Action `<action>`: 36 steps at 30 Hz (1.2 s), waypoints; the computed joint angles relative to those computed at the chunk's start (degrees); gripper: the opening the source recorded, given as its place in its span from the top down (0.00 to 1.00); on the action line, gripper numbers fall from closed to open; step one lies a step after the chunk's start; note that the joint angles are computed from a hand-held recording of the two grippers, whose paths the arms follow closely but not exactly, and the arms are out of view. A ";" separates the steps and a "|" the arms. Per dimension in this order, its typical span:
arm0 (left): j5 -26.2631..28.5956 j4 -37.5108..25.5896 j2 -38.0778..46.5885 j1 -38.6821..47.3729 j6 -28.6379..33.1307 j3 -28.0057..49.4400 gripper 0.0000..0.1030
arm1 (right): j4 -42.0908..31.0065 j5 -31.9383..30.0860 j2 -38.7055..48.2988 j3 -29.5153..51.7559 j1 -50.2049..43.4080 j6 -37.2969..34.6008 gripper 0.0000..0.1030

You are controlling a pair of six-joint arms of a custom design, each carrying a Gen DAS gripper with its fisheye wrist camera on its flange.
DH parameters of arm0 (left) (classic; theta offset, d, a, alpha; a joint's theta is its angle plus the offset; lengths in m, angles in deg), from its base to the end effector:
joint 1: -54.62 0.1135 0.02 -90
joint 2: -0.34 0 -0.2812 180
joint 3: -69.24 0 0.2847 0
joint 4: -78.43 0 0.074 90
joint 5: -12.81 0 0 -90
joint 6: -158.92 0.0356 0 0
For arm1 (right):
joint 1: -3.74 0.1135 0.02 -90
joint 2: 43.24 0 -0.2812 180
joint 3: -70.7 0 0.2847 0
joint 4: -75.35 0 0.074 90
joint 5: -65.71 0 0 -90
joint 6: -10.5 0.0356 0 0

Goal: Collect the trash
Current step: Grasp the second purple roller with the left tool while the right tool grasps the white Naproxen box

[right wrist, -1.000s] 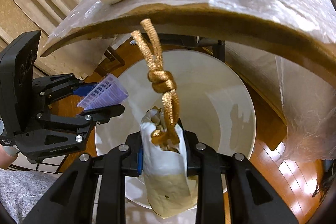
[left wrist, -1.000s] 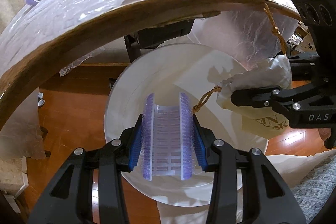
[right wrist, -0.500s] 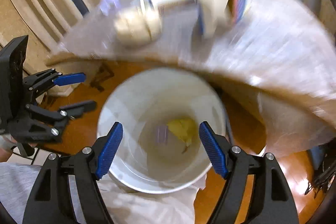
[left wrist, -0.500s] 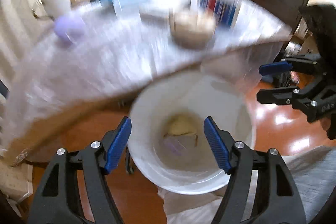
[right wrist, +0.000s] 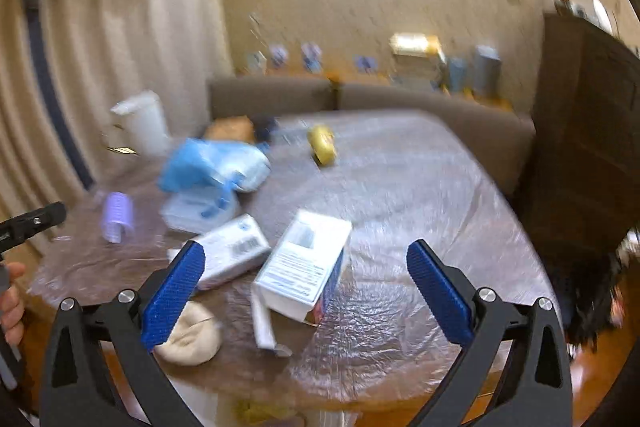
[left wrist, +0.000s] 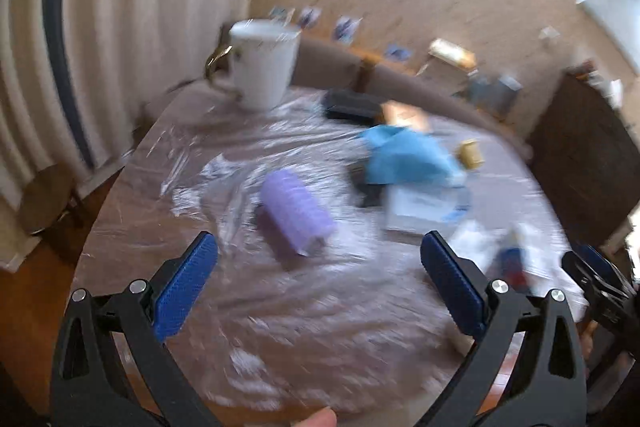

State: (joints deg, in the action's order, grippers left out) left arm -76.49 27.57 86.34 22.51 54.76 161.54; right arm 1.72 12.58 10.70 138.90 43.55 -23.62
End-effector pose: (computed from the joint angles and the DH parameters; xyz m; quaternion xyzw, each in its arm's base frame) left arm 0.3059 -0.1925 0.3484 0.1462 0.9107 -0.1569 0.3529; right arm 0.1540 0.1005 0.3228 0.2106 0.8943 -0.0189 0.3943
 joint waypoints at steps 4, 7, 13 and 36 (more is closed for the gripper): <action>-3.69 0.96 4.71 -0.13 1.86 0.90 0.01 | 5.87 -5.89 2.66 -3.08 -5.61 -0.06 0.04; -5.60 0.29 9.17 -0.20 2.18 3.85 0.01 | 7.25 -5.31 5.67 -3.63 -5.65 -0.50 0.04; -7.45 -2.18 15.46 -0.28 1.71 8.87 0.18 | 7.99 -4.37 10.04 -3.05 -6.29 -1.15 0.11; -11.22 -3.35 18.87 -2.35 2.83 11.54 0.48 | 11.69 -5.68 12.74 -3.92 -11.06 -8.75 0.36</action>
State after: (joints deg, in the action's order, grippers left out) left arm -87.70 24.22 105.21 20.16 57.59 173.08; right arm 13.41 6.90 23.43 134.99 32.49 -32.37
